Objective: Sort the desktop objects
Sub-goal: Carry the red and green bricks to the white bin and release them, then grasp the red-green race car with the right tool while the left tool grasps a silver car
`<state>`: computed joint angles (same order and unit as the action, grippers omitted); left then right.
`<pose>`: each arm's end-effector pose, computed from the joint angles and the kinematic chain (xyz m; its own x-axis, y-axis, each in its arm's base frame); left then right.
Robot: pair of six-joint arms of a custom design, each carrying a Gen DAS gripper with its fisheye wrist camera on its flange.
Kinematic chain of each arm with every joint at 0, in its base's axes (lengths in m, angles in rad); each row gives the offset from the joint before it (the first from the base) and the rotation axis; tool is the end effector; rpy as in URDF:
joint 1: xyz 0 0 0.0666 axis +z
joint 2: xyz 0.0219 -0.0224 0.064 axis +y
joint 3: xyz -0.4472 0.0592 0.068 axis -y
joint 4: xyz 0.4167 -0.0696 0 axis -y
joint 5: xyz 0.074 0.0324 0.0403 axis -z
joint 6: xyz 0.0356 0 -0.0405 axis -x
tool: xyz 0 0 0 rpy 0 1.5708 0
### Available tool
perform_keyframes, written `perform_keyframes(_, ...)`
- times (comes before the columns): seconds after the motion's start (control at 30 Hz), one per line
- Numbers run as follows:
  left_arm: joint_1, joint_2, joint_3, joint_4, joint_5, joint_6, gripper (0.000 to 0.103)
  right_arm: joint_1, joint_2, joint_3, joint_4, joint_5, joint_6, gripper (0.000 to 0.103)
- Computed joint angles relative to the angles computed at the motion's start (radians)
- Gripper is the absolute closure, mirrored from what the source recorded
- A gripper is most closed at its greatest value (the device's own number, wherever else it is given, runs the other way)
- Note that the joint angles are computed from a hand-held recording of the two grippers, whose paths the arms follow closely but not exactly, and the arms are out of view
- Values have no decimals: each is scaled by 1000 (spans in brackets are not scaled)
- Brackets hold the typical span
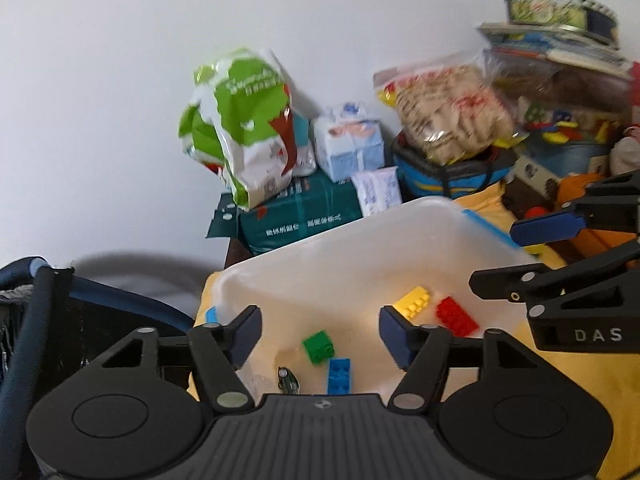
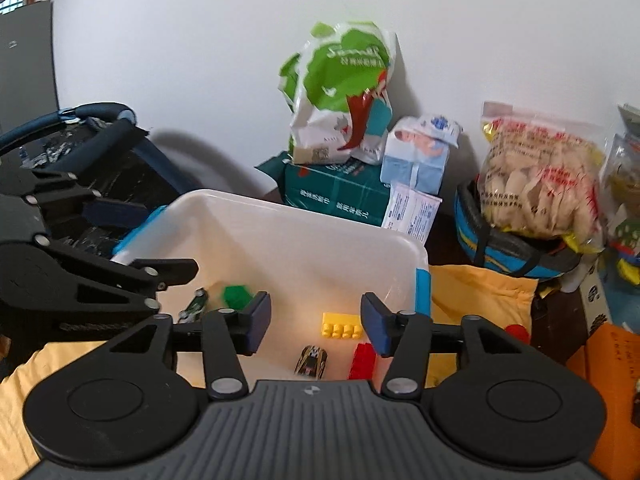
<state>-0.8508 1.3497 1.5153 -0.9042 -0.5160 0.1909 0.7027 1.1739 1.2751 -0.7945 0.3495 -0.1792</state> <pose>0.3285 -0.3485 0.5797 -0.5143 0.3361 -0.7890 0.3216 0.9285 0.1859 0.3201 0.2546 0.5426 -0.5523 -0.2483 -0.7958 -0.3128 0.9466 -0.0782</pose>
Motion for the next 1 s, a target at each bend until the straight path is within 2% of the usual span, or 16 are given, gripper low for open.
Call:
perform_keyframes(0.07,-33,-42,-34,-1,-15,6,26,25,-34,-18,-17,12,2,46)
perform_keyframes(0.23,-119,-106,-129,-89,-16,72,26,81,-115,-105,-83,21,-36,45)
perform_keyframes(0.33,-170,-119,-195,-161,1,153,26,123,-159,-179,-135,14,-68,47)
perform_keyframes(0.53,-244,-133,-285,-209,56,271,26,199,-220,-298,-216,-2,-164,51)
perform_keyframes(0.67,-259,-132,-300,-194,75,298,26,228,-233,-342,-186,13,-208,51)
perform_keyframes(0.73,-271,-130,-301,-193,66,298,26,240,-231,-355,-147,21,-191,51)
perform_keyframes(1.0,-291,-141,-319,-201,67,326,26,283,-145,-363,-76,122,-90,51)
